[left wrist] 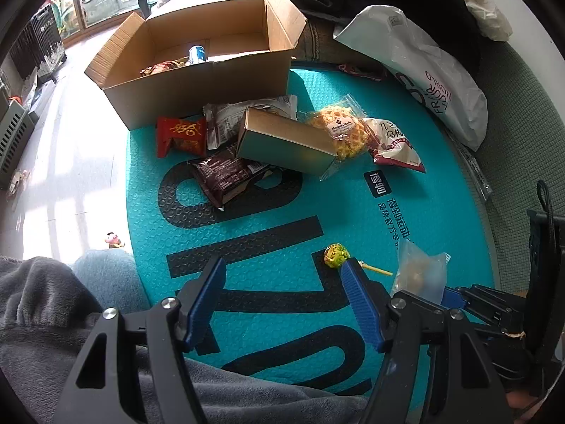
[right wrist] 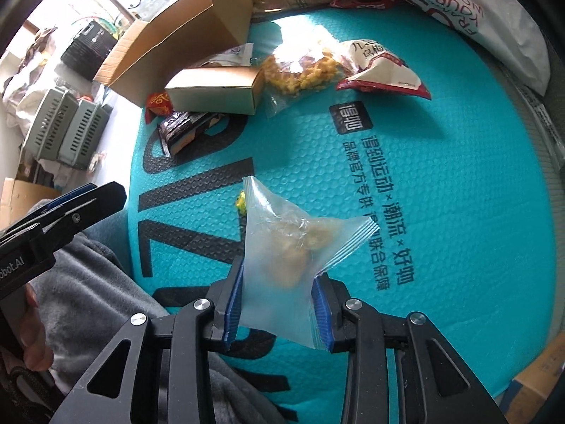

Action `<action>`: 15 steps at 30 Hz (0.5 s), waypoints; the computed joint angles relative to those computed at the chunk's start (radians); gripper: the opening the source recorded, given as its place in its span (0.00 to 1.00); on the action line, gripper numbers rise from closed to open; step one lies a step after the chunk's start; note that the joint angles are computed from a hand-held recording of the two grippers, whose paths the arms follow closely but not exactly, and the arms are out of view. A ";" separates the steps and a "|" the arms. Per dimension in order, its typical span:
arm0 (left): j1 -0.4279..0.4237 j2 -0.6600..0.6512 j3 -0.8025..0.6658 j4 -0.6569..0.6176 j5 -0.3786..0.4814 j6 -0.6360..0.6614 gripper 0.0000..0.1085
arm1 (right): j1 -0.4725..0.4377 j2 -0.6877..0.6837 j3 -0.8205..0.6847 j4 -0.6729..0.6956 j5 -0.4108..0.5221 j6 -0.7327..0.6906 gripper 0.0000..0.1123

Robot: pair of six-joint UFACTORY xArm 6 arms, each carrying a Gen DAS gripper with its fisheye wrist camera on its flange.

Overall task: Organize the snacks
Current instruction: 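Grasp the yellow lollipop with the left tool while the right tool holds the zip bag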

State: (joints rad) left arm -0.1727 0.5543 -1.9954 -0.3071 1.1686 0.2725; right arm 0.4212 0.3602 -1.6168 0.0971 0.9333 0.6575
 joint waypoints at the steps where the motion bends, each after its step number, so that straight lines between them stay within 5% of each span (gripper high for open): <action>1: -0.009 0.007 -0.002 0.002 -0.008 -0.008 0.62 | -0.006 -0.007 0.012 -0.003 -0.003 0.002 0.31; 15: -0.079 0.144 -0.108 -0.011 0.042 -0.090 0.62 | -0.076 -0.024 0.060 -0.035 -0.028 0.013 0.31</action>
State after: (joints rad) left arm -0.2519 0.6988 -2.1035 -0.3179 1.2108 0.1826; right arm 0.3451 0.3364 -1.5571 0.0616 0.9051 0.6707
